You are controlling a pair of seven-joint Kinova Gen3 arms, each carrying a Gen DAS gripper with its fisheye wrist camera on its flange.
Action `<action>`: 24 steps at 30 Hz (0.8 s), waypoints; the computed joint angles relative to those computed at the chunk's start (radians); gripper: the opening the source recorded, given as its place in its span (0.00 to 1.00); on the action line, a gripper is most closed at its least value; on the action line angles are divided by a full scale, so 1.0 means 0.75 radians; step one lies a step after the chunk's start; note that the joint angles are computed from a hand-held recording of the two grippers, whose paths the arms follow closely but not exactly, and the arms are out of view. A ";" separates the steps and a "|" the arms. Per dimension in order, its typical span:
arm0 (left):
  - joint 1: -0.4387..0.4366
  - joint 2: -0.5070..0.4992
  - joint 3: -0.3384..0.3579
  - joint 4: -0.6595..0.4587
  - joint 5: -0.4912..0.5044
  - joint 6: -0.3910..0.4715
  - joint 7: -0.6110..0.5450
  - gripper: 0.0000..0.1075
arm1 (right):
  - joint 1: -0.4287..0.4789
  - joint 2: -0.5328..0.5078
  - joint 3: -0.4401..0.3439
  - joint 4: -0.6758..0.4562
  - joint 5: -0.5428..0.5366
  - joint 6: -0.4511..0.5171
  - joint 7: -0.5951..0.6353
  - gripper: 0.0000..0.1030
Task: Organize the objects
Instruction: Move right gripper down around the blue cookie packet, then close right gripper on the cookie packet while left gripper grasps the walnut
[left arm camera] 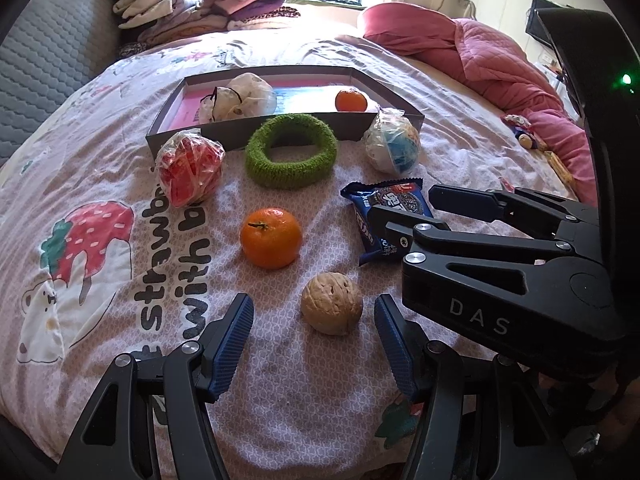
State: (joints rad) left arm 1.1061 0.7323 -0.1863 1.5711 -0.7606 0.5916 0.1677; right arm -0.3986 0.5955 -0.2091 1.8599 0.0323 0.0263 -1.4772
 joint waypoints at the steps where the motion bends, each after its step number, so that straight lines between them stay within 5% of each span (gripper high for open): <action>1: -0.002 0.002 0.001 -0.001 -0.001 -0.002 -0.001 0.60 | -0.003 0.004 0.004 -0.005 -0.002 0.004 -0.002 0.52; 17: -0.030 0.034 0.005 -0.030 0.033 0.016 -0.023 0.60 | 0.029 0.056 -0.043 -0.065 -0.026 0.056 0.012 0.53; 24: -0.040 0.043 0.004 -0.041 0.049 -0.007 -0.051 0.45 | 0.037 0.071 -0.053 -0.070 -0.021 0.043 0.028 0.54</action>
State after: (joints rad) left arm 1.0763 0.7646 -0.1831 1.5403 -0.7238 0.5864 0.1296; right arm -0.3705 0.6489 -0.2488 1.8077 0.0168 0.0588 -1.4561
